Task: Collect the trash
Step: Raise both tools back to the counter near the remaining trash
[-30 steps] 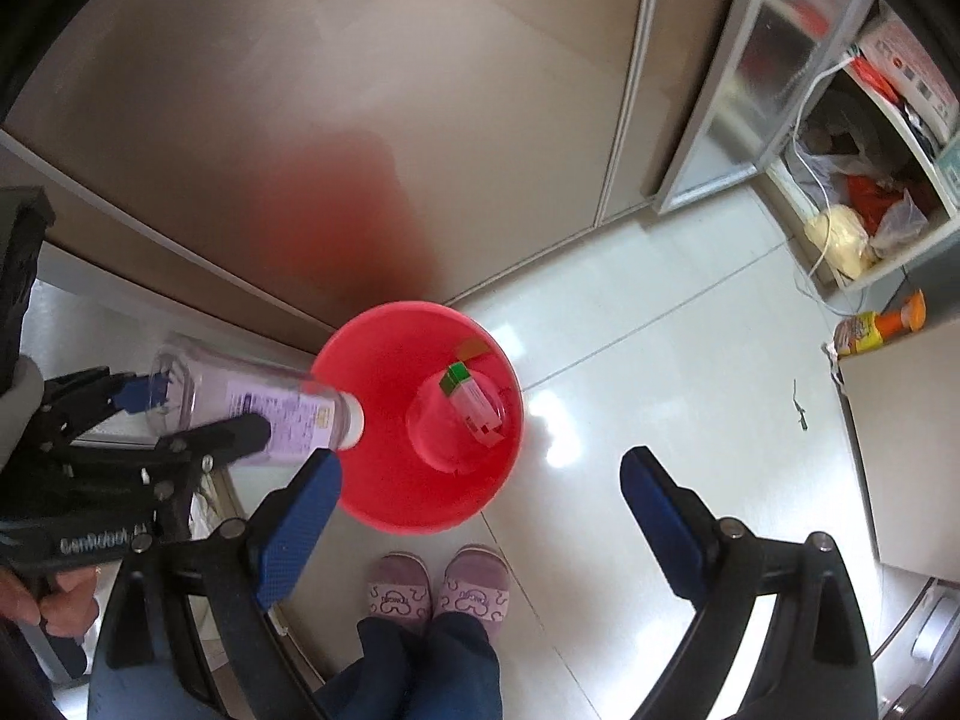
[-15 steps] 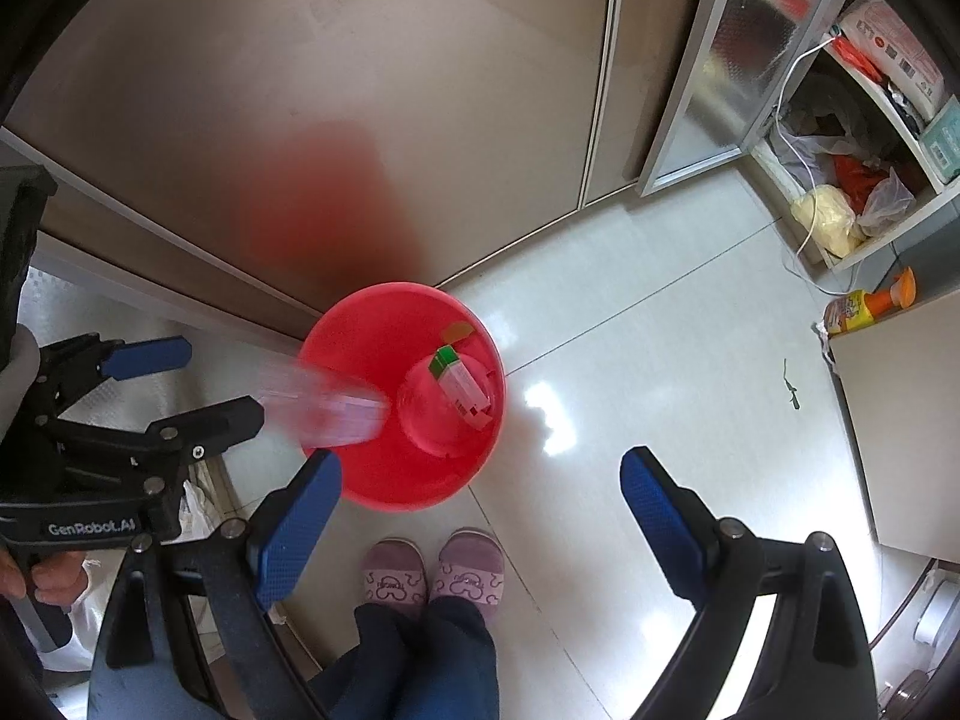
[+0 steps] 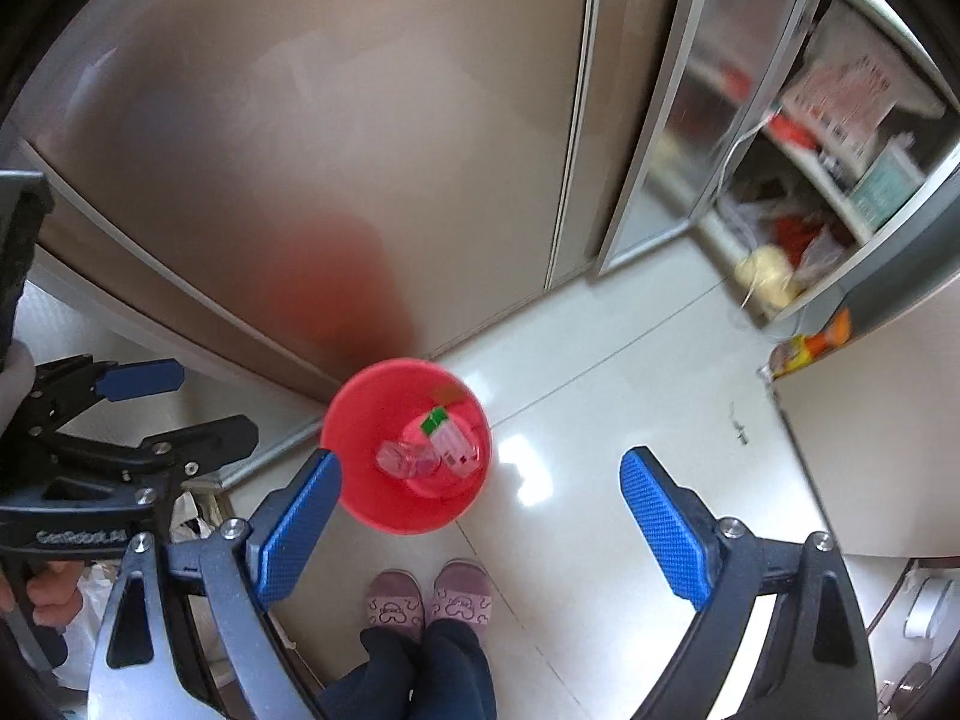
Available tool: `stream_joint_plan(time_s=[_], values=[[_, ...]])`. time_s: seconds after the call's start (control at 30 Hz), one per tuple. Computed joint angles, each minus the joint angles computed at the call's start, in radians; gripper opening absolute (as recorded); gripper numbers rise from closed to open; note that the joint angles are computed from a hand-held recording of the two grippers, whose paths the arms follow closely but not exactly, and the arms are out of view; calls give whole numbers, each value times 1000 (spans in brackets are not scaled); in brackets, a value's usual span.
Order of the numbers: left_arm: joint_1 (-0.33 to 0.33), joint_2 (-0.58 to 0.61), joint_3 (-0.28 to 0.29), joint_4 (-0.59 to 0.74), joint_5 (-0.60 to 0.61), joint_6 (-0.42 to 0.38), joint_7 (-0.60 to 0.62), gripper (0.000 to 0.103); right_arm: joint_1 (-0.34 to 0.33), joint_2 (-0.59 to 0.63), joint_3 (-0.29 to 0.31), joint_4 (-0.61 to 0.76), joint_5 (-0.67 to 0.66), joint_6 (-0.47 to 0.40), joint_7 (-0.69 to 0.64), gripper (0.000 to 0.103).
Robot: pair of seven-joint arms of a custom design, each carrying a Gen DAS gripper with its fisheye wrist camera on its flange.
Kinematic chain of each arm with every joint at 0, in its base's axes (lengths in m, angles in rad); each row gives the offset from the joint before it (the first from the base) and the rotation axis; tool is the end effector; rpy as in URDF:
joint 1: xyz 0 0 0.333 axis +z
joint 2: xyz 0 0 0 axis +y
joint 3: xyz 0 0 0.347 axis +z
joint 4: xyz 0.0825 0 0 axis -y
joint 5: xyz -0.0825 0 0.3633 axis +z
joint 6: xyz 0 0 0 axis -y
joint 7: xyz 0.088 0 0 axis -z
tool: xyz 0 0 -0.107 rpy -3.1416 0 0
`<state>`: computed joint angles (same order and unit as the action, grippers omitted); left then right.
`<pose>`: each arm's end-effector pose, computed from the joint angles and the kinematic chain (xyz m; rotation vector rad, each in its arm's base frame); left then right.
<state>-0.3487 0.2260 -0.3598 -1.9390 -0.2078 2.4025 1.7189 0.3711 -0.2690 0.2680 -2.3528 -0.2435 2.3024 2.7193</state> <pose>0.4748 -0.3905 0.4429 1.2687 -2.7333 0.5014 0.3642 0.2733 0.4940 -1.6369 2.3820 -0.3572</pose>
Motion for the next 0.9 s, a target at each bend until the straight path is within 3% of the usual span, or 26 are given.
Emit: stream_joint_plan(time_s=[0.23, 0.47, 0.63, 0.9], values=[[10, -163, 28, 70, -62, -133, 14, 83, -2, -49, 31, 247, -32, -261, -4, 93], [5, -284, 80, 164, -32, -251, -43, 86, 8, -8, 40, 509, -36, -416, -118, 93], [16, -360, 109, 184, -2, -263, -108, 87, 38, 48, 54, 641, -99, -434, -194, 93], [80, -431, 158, 219, 118, -288, -286, 87, 109, 197, 24, 836, -103, -339, -355, 93]])
